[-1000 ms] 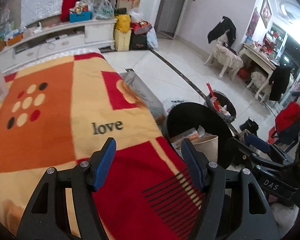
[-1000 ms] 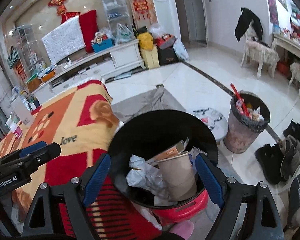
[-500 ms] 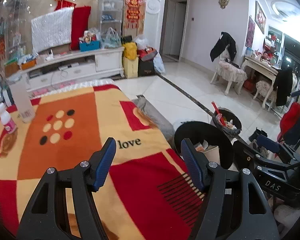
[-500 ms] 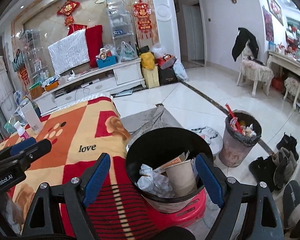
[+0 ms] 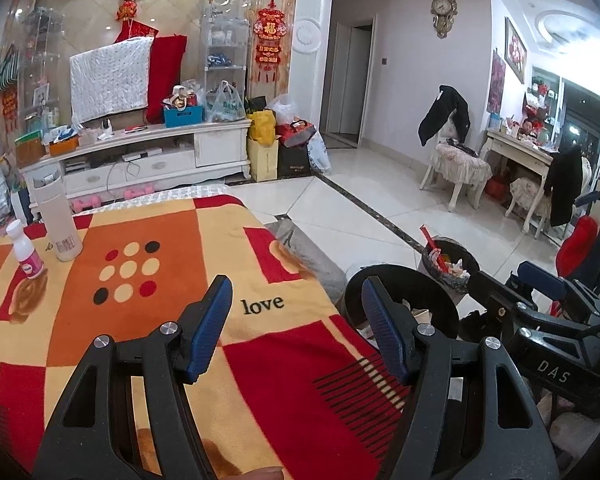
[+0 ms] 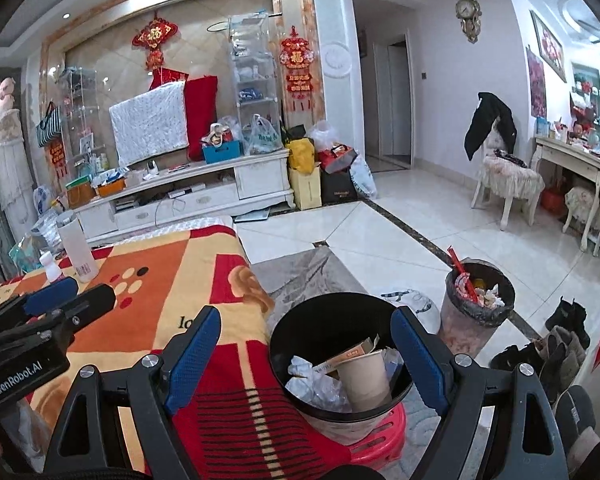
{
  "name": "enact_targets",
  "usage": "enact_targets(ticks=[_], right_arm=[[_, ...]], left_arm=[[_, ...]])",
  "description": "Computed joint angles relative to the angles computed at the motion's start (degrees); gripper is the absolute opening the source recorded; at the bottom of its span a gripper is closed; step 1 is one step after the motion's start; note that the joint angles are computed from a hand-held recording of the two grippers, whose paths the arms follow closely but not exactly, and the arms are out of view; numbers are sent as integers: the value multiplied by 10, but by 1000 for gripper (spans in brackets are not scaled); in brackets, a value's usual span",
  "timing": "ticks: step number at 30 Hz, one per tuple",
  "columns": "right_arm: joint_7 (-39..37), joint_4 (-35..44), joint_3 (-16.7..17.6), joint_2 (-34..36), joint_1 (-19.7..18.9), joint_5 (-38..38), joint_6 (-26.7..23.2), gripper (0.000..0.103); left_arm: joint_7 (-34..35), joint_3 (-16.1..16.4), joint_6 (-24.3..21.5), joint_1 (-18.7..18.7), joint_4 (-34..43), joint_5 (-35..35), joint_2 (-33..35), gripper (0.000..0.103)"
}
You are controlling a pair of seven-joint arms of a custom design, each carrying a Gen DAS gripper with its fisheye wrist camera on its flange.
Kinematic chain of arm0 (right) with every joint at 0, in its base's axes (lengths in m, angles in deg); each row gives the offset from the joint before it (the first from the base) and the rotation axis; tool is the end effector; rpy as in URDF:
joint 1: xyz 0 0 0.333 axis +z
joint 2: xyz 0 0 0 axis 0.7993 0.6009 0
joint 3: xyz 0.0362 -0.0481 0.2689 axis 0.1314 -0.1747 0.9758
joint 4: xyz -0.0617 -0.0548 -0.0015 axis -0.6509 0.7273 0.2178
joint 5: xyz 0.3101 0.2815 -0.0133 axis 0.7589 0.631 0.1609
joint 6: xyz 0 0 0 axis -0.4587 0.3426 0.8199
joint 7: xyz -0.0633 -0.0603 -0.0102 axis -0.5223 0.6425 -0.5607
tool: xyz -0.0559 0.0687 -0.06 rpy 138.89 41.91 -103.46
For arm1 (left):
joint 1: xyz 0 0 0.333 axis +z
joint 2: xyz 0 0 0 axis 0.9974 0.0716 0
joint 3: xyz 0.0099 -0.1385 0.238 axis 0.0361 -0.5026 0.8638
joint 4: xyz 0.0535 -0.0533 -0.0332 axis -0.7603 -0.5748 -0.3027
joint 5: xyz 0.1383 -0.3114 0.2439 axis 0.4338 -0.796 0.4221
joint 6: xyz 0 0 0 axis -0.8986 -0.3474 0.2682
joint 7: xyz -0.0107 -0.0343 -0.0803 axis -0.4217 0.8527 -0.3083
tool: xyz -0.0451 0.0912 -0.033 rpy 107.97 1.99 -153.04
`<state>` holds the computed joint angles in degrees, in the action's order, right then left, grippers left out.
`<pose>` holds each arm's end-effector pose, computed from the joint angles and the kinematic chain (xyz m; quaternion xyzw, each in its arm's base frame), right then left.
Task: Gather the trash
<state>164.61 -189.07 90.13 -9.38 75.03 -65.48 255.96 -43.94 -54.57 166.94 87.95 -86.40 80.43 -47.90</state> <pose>0.5652 0.3143 0.5530 -0.6966 0.5101 -0.2583 0.4334 0.5180 -0.1908 0.5566 -0.6675 0.5556 -0.3534 0.3478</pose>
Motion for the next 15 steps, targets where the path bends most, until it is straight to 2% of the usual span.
enact_targets(ticks=[15], right_arm=[[-12, 6, 5, -1, 1, 11, -6, 86]], left_arm=[[-4, 3, -3, -2, -2, 3, 1, 67]])
